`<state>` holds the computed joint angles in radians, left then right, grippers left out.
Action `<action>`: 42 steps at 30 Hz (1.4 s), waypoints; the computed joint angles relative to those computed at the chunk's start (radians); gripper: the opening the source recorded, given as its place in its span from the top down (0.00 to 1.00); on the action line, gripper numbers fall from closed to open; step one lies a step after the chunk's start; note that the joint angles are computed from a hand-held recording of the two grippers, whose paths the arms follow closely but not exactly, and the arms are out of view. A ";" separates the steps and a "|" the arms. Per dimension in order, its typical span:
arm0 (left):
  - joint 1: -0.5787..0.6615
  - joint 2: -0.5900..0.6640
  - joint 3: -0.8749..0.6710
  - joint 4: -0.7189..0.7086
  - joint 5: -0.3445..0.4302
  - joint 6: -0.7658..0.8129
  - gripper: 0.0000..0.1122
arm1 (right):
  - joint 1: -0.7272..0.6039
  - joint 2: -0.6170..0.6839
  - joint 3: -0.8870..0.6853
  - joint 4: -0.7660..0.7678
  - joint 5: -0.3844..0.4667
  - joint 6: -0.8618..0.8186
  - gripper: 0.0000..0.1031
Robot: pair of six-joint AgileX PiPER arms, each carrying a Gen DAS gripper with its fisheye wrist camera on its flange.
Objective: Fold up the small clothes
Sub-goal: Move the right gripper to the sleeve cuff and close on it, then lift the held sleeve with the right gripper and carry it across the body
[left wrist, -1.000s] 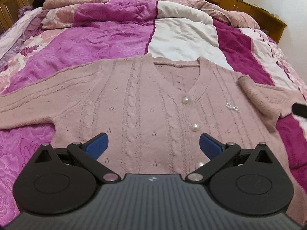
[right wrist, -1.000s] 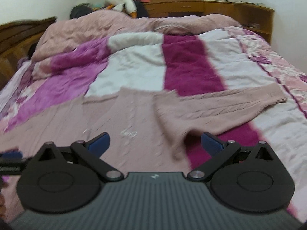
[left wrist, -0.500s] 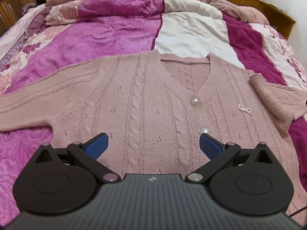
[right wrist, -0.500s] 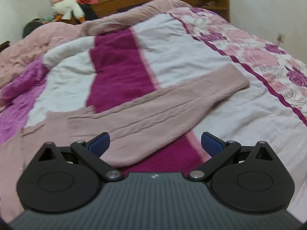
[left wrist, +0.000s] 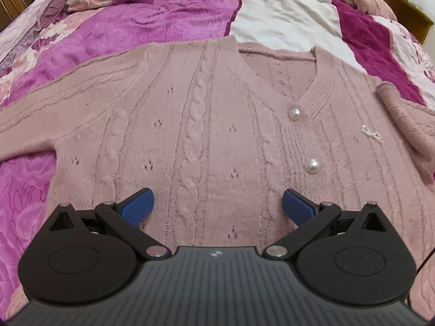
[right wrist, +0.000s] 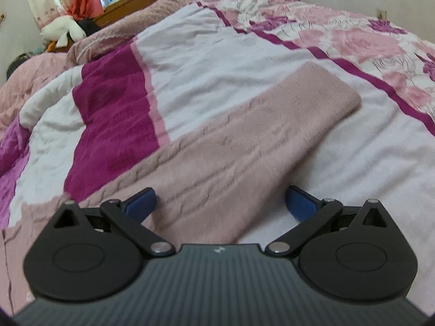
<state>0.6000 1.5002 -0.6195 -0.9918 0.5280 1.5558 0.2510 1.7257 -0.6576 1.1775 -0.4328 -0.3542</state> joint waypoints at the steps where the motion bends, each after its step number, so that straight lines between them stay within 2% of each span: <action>1: 0.002 0.001 0.009 -0.021 -0.006 0.030 0.08 | -0.002 0.012 -0.013 -0.002 -0.008 -0.007 0.00; 6: -0.020 0.003 0.032 -0.067 -0.051 0.081 0.08 | -0.022 0.052 -0.041 -0.093 -0.041 0.085 0.00; 8: -0.028 0.004 0.035 -0.069 -0.061 0.078 0.08 | -0.024 0.064 -0.049 -0.111 -0.059 0.100 0.04; 9: -0.030 0.004 0.034 -0.063 -0.062 0.072 0.08 | -0.020 0.069 -0.058 -0.079 -0.066 0.060 0.10; 12: -0.027 0.000 0.025 -0.034 -0.050 0.041 0.08 | 0.005 0.077 -0.074 0.008 -0.115 -0.063 0.39; 14: -0.017 0.001 0.019 -0.021 -0.034 0.035 0.08 | -0.001 0.057 -0.052 -0.044 -0.111 -0.047 0.87; 16: -0.009 0.001 0.008 0.000 -0.015 0.020 0.08 | -0.037 0.005 -0.001 -0.211 -0.063 0.117 0.88; 18: 0.004 0.003 -0.002 0.011 0.007 0.015 0.08 | -0.048 -0.042 0.050 -0.332 -0.070 0.235 0.89; 22: 0.029 0.002 -0.018 0.039 0.045 -0.006 0.08 | -0.036 -0.153 0.118 -0.319 -0.082 0.233 0.89; 30: 0.087 -0.014 -0.028 0.069 0.116 0.000 0.08 | 0.003 -0.352 0.164 -0.021 -0.113 -0.042 0.89; 36: 0.127 -0.018 -0.046 0.085 0.167 -0.009 0.08 | 0.042 -0.429 0.129 0.208 -0.182 -0.276 0.90; 42: 0.162 -0.009 -0.070 0.099 0.200 -0.012 0.08 | 0.098 -0.500 0.116 0.350 -0.237 -0.412 0.90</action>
